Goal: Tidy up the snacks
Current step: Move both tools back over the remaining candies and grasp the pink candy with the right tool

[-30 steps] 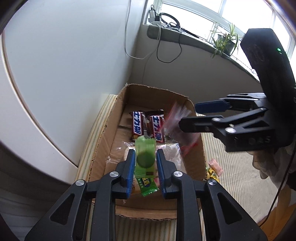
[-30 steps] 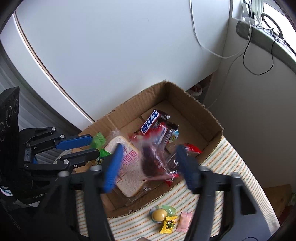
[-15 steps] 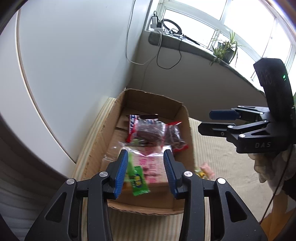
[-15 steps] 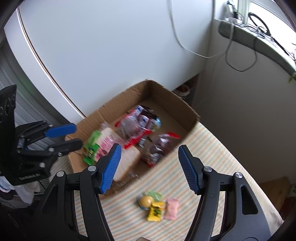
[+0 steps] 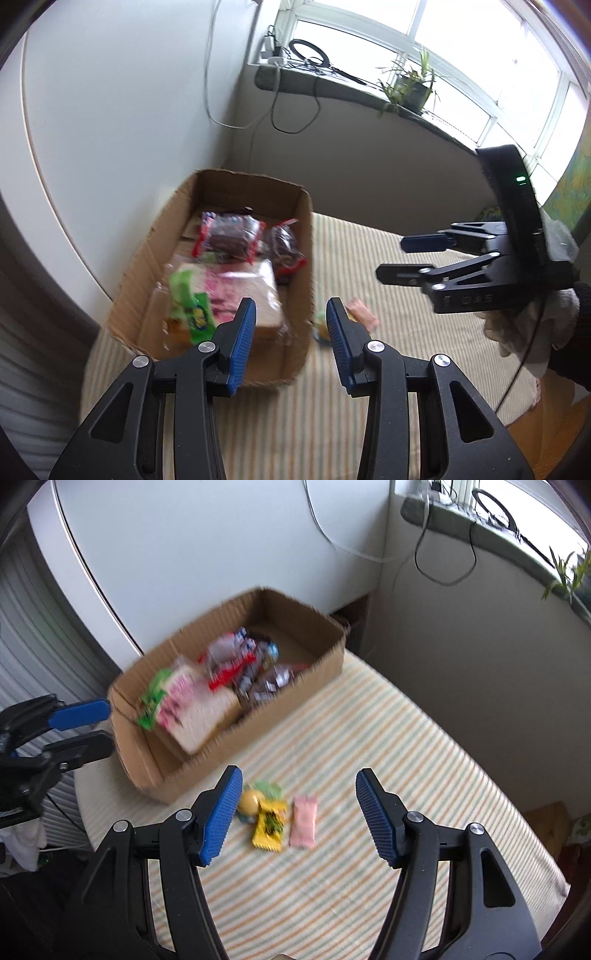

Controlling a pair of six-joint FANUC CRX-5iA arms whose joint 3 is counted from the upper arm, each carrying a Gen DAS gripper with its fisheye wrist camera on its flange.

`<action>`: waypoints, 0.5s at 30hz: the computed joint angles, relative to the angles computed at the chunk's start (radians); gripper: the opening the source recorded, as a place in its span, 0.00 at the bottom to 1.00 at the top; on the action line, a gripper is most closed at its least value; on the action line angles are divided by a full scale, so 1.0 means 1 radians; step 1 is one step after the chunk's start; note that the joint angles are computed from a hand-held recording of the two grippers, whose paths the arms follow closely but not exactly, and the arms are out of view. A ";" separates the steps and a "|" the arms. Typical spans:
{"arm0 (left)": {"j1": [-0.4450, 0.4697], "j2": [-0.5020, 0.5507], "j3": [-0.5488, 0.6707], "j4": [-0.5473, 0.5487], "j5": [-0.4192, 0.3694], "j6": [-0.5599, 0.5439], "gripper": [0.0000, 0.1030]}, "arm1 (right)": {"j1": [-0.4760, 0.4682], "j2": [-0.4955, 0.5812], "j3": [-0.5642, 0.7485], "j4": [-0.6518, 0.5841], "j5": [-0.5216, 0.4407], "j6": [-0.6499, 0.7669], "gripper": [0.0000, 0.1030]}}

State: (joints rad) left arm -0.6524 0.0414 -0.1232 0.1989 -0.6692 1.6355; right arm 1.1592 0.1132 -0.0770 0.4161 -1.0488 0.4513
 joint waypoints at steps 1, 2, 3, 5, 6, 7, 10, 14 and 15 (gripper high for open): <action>-0.007 -0.004 -0.009 0.007 0.008 0.002 0.37 | -0.001 -0.003 -0.011 -0.010 0.001 -0.003 0.64; -0.015 -0.006 -0.016 0.010 0.015 0.003 0.37 | -0.002 -0.005 -0.020 -0.021 0.005 -0.001 0.64; -0.026 -0.006 -0.021 0.011 0.020 0.004 0.37 | -0.004 -0.004 -0.025 -0.033 0.009 0.004 0.61; -0.045 -0.004 -0.029 0.022 0.030 0.001 0.37 | -0.010 -0.001 -0.034 -0.063 0.013 0.025 0.53; -0.055 0.001 -0.034 0.034 0.034 -0.006 0.37 | -0.015 0.003 -0.037 -0.079 0.015 0.035 0.50; -0.065 0.007 -0.037 0.047 0.038 -0.015 0.37 | -0.018 0.003 -0.043 -0.091 0.020 0.038 0.50; -0.087 0.028 -0.044 0.091 0.055 -0.042 0.37 | -0.027 -0.001 -0.074 -0.114 0.056 0.039 0.50; -0.111 0.065 -0.030 0.101 0.067 -0.043 0.37 | -0.029 0.005 -0.097 -0.114 0.085 0.040 0.49; -0.116 0.073 -0.029 0.105 0.073 -0.045 0.37 | -0.029 0.006 -0.100 -0.115 0.090 0.044 0.46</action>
State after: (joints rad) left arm -0.7681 0.1146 -0.1522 0.3037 -0.5965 1.5908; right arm 1.1304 0.1193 -0.1766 0.3009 -0.9590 0.4953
